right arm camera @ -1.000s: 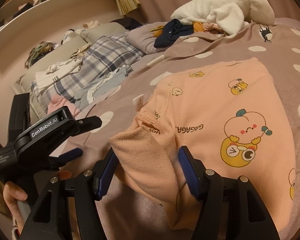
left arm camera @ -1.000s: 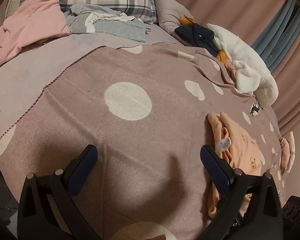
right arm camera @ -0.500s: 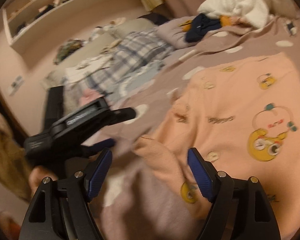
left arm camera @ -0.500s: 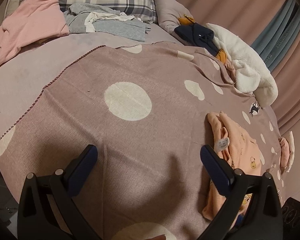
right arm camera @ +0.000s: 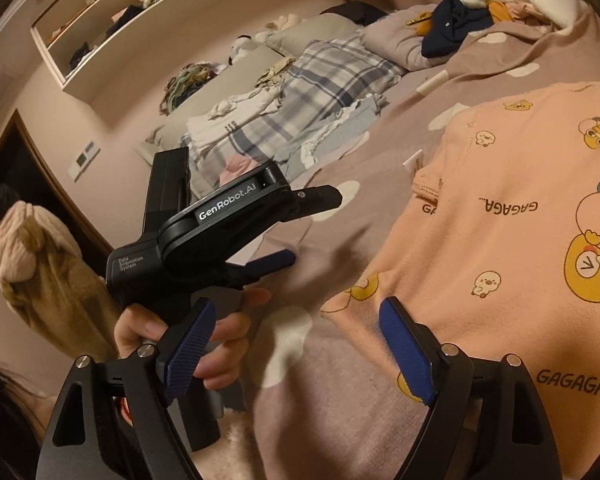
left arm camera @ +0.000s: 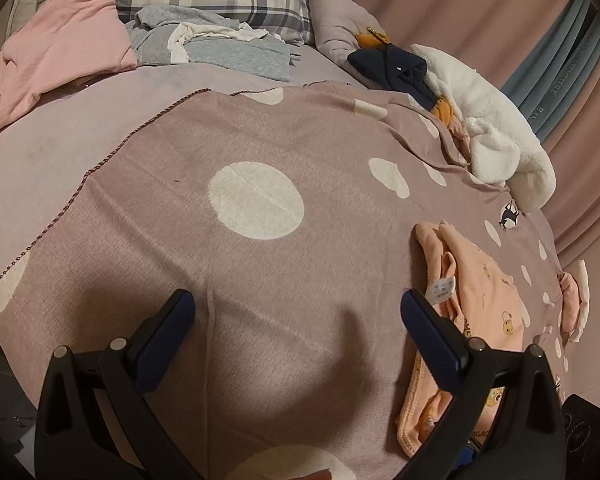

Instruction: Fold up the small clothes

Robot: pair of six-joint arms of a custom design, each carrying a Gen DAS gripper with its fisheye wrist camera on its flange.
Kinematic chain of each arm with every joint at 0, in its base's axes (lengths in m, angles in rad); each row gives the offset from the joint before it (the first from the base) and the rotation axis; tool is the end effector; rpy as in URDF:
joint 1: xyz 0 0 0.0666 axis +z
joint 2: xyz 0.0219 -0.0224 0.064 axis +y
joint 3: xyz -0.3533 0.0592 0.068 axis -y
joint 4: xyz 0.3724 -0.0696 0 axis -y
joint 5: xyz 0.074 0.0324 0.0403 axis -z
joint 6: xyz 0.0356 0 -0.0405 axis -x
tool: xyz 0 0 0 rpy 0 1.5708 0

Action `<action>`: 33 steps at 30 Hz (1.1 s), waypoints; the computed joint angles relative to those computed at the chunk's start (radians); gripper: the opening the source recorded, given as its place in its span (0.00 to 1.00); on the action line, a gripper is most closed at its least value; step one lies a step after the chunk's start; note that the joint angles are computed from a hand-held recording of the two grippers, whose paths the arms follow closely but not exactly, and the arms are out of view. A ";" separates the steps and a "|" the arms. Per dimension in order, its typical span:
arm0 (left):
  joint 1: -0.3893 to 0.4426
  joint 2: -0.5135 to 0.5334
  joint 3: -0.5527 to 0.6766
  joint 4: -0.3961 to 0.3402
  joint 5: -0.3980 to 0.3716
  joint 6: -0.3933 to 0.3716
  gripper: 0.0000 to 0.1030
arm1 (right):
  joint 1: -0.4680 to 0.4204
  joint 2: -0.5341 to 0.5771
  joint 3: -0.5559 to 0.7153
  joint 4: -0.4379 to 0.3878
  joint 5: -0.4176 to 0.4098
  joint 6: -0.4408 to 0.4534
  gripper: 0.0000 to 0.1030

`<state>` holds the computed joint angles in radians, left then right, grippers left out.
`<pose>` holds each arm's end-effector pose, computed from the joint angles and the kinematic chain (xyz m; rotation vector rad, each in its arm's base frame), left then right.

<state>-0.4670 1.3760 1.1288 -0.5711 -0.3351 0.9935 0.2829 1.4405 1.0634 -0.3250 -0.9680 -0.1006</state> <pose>0.4111 -0.1946 0.3206 -0.7628 2.2273 -0.3231 0.4350 0.1566 0.2916 -0.7169 2.0907 1.2980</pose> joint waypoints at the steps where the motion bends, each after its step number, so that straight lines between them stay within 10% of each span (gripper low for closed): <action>1: 0.000 0.002 0.002 -0.002 0.000 -0.002 1.00 | -0.001 0.000 0.002 -0.002 0.001 0.002 0.82; 10: -0.016 0.032 0.035 -0.053 -0.047 -0.026 1.00 | 0.006 -0.003 0.001 0.006 0.048 0.004 0.82; 19: -0.022 0.009 0.005 -0.021 -0.037 -0.035 1.00 | 0.088 -0.087 0.005 -0.130 0.402 0.086 0.82; 22: -0.033 0.017 0.016 -0.030 -0.033 -0.086 1.00 | 0.081 -0.104 0.028 -0.200 0.409 0.091 0.82; 33: -0.028 0.025 -0.010 0.155 0.251 -0.106 1.00 | -0.018 -0.214 -0.009 -0.146 0.572 0.096 0.86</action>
<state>-0.4954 1.4012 1.1192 -0.4158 -0.0837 0.8872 0.2646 1.2263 1.0547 -0.4715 -0.3956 -0.0042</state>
